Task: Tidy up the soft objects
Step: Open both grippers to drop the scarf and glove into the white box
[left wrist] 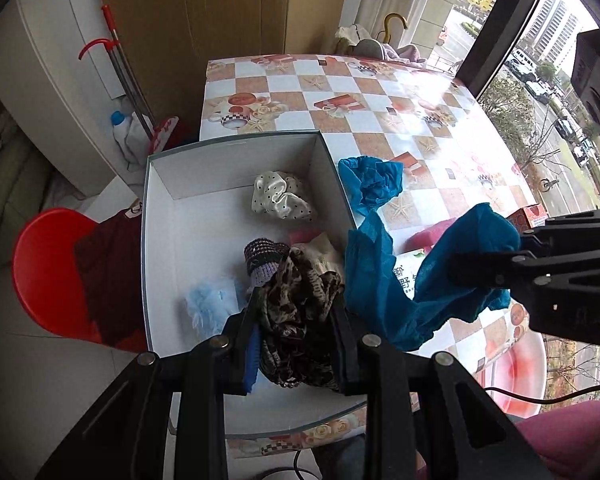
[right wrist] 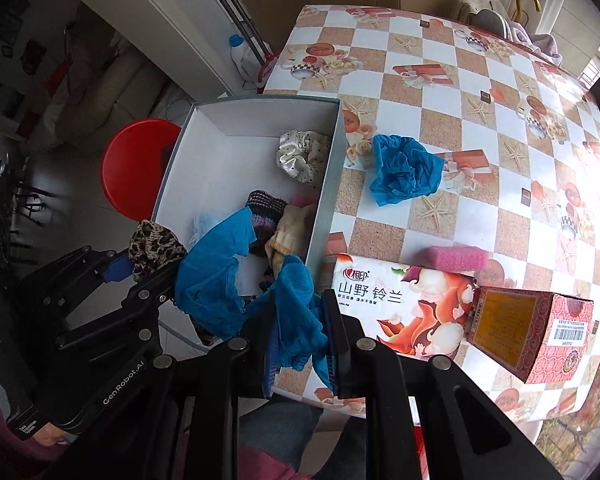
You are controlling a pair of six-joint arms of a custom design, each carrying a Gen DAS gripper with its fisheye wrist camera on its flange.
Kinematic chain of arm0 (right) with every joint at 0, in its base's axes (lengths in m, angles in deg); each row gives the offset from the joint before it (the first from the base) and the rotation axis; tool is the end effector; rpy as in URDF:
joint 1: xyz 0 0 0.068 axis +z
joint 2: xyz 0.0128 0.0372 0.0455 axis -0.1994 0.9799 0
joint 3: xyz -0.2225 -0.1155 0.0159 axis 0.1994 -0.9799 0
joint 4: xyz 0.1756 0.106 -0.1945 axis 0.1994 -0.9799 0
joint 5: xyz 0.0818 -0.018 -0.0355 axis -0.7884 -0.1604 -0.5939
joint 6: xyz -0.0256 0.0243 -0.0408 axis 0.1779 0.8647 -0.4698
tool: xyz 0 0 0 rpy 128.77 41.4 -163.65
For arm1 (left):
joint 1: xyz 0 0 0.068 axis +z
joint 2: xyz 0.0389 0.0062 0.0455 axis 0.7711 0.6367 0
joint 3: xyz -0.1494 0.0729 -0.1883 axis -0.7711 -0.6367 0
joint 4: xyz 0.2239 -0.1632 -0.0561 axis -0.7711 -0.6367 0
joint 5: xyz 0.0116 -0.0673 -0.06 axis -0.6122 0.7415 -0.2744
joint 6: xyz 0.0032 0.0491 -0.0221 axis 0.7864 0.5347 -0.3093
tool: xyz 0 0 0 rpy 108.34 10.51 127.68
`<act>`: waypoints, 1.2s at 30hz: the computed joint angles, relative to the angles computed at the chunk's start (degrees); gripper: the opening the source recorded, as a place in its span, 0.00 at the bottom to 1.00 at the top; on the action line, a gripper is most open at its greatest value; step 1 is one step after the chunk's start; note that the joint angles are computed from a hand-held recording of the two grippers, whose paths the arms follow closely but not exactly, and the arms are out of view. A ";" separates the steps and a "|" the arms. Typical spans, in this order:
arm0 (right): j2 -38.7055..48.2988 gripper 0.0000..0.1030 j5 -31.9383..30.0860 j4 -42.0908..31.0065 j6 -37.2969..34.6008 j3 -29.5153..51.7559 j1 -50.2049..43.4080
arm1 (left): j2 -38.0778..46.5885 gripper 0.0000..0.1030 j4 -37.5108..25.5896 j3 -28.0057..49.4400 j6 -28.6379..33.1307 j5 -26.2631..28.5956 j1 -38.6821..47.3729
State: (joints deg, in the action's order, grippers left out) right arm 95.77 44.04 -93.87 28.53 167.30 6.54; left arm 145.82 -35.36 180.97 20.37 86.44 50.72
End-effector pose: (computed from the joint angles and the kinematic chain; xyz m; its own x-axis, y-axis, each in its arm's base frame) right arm 0.3140 0.1089 0.3676 -0.9845 0.0720 -0.1599 0.0298 0.9673 0.2519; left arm 0.3206 -0.0078 0.3587 -0.8353 0.4204 -0.3542 0.4830 0.8690 -0.1077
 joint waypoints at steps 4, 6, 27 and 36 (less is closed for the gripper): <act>-0.05 0.20 -0.08 0.01 0.09 -0.10 0.00 | -0.06 0.30 0.02 -0.06 -0.02 0.07 -0.04; -0.10 0.20 -0.12 -0.01 0.25 -0.19 0.12 | -0.05 0.30 0.01 -0.07 -0.06 0.04 -0.05; -0.13 0.20 -0.23 -0.07 0.08 -0.23 -0.03 | -0.09 0.30 -0.04 -0.22 -0.15 -0.09 -0.24; -0.88 0.20 -0.30 0.53 0.64 -1.40 0.06 | -0.27 0.30 0.09 -0.53 -0.20 -0.13 -0.33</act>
